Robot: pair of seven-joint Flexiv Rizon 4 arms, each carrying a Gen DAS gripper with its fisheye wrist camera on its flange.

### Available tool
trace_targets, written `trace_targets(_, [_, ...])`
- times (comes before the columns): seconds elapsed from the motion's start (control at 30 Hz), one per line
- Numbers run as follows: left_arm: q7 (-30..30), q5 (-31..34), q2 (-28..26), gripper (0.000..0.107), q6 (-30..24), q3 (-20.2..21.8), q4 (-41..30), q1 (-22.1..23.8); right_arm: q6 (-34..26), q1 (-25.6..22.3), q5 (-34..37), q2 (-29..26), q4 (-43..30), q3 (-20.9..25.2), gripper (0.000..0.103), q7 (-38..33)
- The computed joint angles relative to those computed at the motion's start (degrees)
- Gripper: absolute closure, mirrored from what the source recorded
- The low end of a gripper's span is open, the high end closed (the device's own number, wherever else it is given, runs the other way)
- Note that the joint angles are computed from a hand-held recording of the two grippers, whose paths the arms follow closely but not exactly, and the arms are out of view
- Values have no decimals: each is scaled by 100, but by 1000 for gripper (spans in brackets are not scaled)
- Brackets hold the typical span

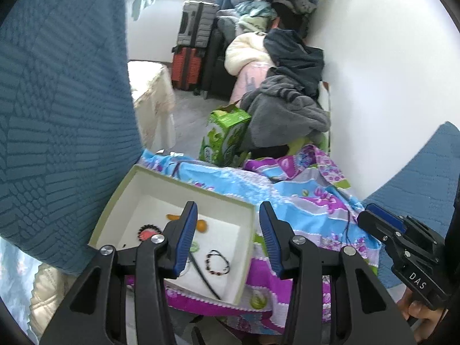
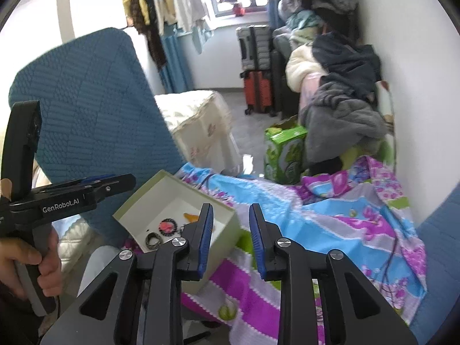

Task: Organize jewelry
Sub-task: 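Move both open tools from the box to the silver ball-chain necklace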

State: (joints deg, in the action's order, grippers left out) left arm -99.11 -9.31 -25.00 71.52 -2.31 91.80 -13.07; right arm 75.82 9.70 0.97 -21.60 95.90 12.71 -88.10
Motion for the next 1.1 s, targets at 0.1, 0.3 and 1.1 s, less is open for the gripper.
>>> trace_targets(0.1, [29,-13,-27,61,112,-98,-48,-68,183,5,-78,211,239,-166,79,154])
trace_targets(0.3, [270,-132,-198,61,96,-318,-230,-232,604,-17,-484,680,887,-584,78,686])
trace_targets(1.1, [1411,-1015,-1128,61,-167,-1092,-645,-694,1293,-1307,-734,749,2110,-400,78,1100])
